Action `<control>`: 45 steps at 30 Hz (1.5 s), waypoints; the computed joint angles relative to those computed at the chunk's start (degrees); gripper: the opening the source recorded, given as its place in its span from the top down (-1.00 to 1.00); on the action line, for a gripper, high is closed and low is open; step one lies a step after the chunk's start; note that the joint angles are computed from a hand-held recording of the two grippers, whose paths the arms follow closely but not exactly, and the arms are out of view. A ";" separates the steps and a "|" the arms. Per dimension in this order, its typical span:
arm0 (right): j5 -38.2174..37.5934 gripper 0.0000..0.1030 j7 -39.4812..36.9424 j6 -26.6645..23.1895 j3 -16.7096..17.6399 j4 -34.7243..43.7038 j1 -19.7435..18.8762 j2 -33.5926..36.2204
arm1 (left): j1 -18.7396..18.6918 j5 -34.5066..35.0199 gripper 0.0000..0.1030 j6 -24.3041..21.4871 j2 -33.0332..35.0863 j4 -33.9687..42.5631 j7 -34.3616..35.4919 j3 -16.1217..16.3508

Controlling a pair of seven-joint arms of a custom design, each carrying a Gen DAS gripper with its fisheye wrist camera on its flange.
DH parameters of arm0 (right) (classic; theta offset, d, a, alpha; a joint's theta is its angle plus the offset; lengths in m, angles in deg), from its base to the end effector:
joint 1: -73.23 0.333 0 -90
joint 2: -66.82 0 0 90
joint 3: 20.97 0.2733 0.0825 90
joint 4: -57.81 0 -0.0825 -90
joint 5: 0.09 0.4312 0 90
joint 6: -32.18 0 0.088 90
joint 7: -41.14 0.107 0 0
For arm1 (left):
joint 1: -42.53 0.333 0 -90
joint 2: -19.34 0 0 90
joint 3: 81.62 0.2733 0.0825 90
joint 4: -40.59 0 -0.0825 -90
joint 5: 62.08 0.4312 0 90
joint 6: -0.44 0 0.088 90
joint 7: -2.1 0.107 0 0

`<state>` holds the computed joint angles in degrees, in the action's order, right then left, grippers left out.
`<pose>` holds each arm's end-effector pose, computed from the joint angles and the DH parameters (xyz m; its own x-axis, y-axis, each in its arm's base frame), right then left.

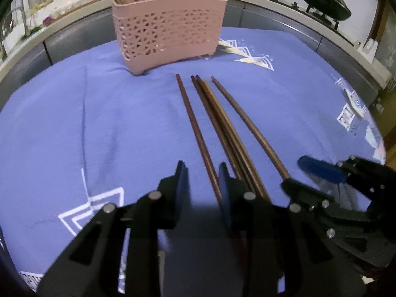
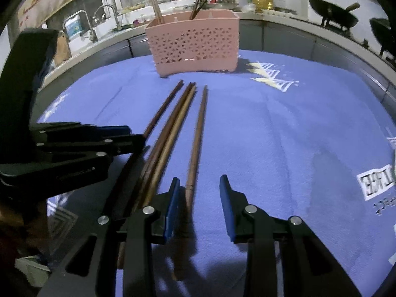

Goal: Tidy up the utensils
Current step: 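Grasp a wooden chopstick with the left tool while the right tool grasps another and lifts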

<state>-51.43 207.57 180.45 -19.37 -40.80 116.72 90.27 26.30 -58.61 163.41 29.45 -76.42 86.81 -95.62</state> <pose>0.4965 0.5163 0.3292 0.1279 -0.9916 -0.0200 -0.7302 -0.0805 -0.6785 0.5675 -0.3302 0.3614 -0.4663 -0.8833 0.0484 -0.7279 0.3520 -0.5884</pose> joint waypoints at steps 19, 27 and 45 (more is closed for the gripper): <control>6.31 0.84 -3.44 1.96 4.03 -11.28 -5.34 -8.90 | 3.65 -21.92 0.83 -3.10 -9.14 -9.37 23.71 -0.48; 17.57 0.82 -18.98 0.06 3.92 1.87 -7.39 0.26 | 1.91 -8.37 0.51 -4.06 0.69 2.49 15.69 1.02; 18.86 0.91 -18.23 14.59 -7.80 7.55 -1.23 1.73 | 15.68 -46.32 0.91 1.77 -1.67 5.45 47.39 -14.35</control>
<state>-32.57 189.34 195.03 -27.17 -33.26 115.49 92.00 41.97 -104.93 165.18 27.78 -70.97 134.20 -109.97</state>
